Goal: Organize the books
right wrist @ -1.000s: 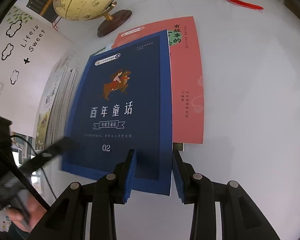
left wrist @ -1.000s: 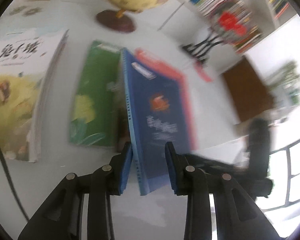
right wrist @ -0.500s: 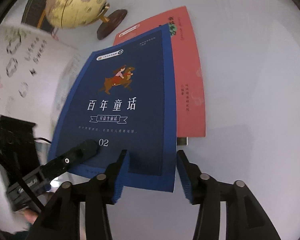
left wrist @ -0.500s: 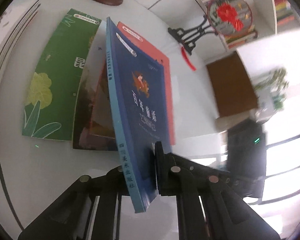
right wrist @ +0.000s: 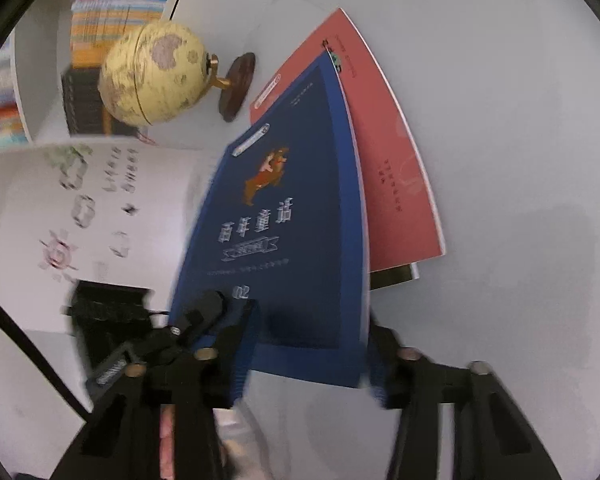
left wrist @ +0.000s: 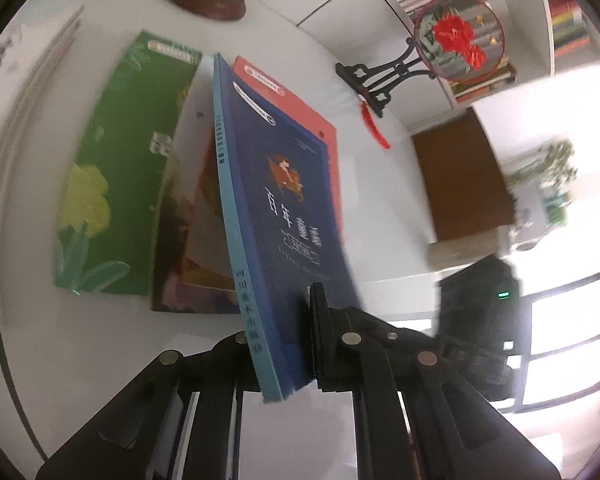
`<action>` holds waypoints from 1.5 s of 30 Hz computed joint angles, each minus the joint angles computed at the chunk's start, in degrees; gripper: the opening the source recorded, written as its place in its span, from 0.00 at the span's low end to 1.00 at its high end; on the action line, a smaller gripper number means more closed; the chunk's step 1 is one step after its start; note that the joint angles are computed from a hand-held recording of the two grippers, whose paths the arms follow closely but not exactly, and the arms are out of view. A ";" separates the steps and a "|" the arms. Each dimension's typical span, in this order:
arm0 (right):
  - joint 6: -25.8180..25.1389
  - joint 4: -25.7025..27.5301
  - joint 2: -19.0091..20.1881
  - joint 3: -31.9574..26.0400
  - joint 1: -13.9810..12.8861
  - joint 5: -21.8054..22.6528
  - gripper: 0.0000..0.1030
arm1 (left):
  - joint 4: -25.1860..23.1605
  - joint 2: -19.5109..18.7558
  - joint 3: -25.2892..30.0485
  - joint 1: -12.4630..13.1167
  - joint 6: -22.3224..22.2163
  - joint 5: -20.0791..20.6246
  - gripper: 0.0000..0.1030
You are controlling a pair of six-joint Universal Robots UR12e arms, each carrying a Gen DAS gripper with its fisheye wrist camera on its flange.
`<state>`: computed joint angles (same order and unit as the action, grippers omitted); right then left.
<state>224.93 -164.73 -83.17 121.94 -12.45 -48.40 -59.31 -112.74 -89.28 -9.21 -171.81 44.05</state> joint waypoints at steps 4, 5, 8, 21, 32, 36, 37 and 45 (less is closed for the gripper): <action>-5.42 4.02 -1.45 -1.63 1.70 -5.54 0.22 | 3.74 1.31 -1.20 -0.96 1.44 4.95 0.09; -7.57 5.88 -1.71 -2.50 2.31 -7.46 0.21 | 5.44 1.86 -1.74 -1.42 2.11 6.87 0.09; -15.18 12.10 -2.46 -5.35 5.11 -14.65 0.21 | 9.58 3.53 -3.58 -2.38 3.74 10.99 0.10; -28.73 16.42 -7.06 -5.97 8.89 -24.19 0.21 | 19.01 9.61 -10.96 -2.75 1.91 14.78 0.12; -33.92 16.05 -11.02 -3.84 11.09 -25.71 0.21 | 26.68 15.92 -17.51 -2.09 -1.43 17.72 0.12; -36.00 15.02 -11.71 -4.35 12.68 -26.80 0.21 | 29.62 17.72 -19.07 -0.99 -3.13 18.21 0.12; -36.46 14.74 -11.74 -4.62 13.21 -27.09 0.21 | 30.08 18.08 -19.33 -0.64 -3.41 18.29 0.12; -37.39 12.89 -9.19 -8.15 17.35 -29.76 0.21 | 31.34 18.65 -19.38 2.82 -3.52 17.67 0.12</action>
<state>187.54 -151.83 -92.36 113.79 4.90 -78.17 -27.97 -94.10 -108.66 -6.39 -175.33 61.72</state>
